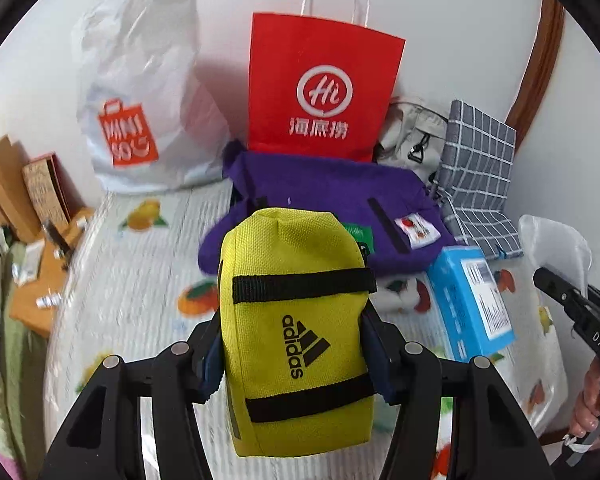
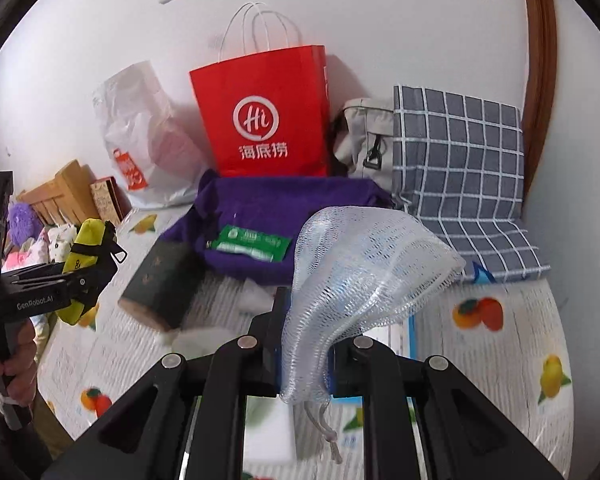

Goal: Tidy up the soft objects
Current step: 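Carry the yellow pouch and white mesh bag up toward the purple towel, then lower the pouch and mesh bag onto the towel and open both grippers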

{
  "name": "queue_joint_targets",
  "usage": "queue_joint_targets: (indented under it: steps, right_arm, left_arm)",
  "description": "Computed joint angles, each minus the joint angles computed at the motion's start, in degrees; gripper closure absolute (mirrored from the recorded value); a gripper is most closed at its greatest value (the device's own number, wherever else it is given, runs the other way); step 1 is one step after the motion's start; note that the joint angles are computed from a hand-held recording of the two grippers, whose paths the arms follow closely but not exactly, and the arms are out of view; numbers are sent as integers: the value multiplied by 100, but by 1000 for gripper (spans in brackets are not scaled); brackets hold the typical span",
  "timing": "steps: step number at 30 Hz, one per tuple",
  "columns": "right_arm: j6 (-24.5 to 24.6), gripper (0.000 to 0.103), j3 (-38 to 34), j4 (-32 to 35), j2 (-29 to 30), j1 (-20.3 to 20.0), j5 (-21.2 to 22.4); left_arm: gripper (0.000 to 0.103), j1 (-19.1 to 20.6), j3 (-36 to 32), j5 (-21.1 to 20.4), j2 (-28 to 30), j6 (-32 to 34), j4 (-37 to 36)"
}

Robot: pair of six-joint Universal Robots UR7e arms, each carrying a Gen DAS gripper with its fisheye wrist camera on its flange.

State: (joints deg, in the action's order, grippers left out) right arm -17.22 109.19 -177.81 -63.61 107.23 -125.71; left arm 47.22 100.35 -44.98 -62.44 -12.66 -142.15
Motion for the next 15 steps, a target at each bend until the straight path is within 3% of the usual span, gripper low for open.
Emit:
queue_joint_targets:
  steps: [7, 15]
  right_arm:
    - [-107, 88, -692, 151, 402, -120, 150]
    - [-61, 88, -1299, 442, 785, -285, 303]
  left_arm:
    - [47, 59, -584, 147, 393, 466, -209]
    - [47, 268, -1127, 85, 762, 521, -97]
